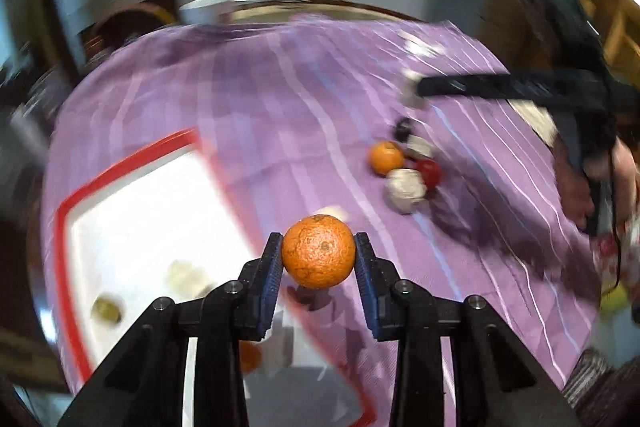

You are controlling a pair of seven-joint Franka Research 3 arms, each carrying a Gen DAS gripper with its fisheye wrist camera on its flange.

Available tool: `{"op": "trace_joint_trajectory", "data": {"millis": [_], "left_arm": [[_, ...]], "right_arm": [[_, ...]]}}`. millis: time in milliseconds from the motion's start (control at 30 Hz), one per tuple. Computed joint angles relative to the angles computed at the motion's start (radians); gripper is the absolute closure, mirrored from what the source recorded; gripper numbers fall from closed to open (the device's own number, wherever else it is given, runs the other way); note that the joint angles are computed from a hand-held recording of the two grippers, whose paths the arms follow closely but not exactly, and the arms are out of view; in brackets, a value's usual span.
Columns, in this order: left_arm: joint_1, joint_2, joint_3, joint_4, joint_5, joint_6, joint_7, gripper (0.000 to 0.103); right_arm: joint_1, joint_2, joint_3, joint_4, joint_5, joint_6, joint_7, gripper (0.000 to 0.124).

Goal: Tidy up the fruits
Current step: 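Lower orange and beige chunk into the tray and open both tools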

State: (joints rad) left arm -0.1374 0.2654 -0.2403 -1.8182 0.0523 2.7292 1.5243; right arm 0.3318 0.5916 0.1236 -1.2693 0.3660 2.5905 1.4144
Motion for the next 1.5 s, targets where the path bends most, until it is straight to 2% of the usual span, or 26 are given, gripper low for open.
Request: {"op": "trace_joint_trajectory", "data": {"millis": [67,133,333,433,533,667,833,867,900,933,1100,1233,1367,1500], "left_arm": [[-0.042,-0.046,0.078,-0.056,0.128,0.021,-0.166,0.069],[-0.062,-0.071,0.127,-0.088,0.253,0.016,-0.331,0.069],[-0.022,-0.104,0.163,-0.161,0.426,0.006,-0.665,0.069],[0.010,-0.100,0.163,-0.171,0.456,0.017,-0.750,0.069],[0.027,-0.088,0.153,-0.165,0.468,-0.010,-0.773,0.069],[0.035,-0.073,0.145,-0.167,0.472,0.005,-0.777,0.068],[0.030,-0.083,0.159,-0.188,0.520,0.026,-0.859,0.068],[0.032,-0.093,0.160,-0.198,0.525,0.032,-0.877,0.063],[0.031,-0.103,0.162,-0.207,0.537,0.035,-0.900,0.053],[0.029,-0.116,0.168,-0.220,0.564,0.040,-0.938,0.048],[0.023,-0.182,0.168,-0.252,0.752,0.006,-1.165,0.027],[0.018,-0.220,0.134,-0.253,0.902,-0.085,-1.305,0.025],[0.009,-0.240,0.098,-0.247,0.980,-0.146,-1.350,0.023],[-0.008,-0.247,0.071,-0.232,1.019,-0.210,-1.350,0.020]], "right_arm": [[0.006,-0.012,0.021,-0.011,0.012,0.001,-0.020,0.098],[0.012,-0.017,0.049,-0.019,0.037,-0.008,-0.050,0.098],[0.076,-0.002,0.095,-0.021,0.087,-0.020,-0.113,0.098],[0.137,0.048,0.073,0.037,0.043,-0.044,-0.085,0.098],[0.199,0.116,0.024,0.127,-0.038,-0.068,-0.013,0.098],[0.226,0.214,0.009,0.274,-0.087,-0.139,0.041,0.098],[0.242,0.245,0.005,0.312,-0.124,-0.145,0.058,0.098],[0.243,0.245,0.005,0.305,-0.124,-0.129,0.061,0.098],[0.242,0.246,0.007,0.306,-0.123,-0.129,0.066,0.097],[0.240,0.243,0.010,0.303,-0.119,-0.128,0.071,0.097],[0.209,0.167,0.029,0.175,-0.065,-0.050,0.110,0.097],[0.193,0.063,0.025,0.008,-0.041,0.048,0.141,0.097],[0.169,-0.033,0.025,-0.147,-0.013,0.140,0.179,0.097],[0.146,-0.083,0.036,-0.222,0.006,0.181,0.186,0.097]]}}
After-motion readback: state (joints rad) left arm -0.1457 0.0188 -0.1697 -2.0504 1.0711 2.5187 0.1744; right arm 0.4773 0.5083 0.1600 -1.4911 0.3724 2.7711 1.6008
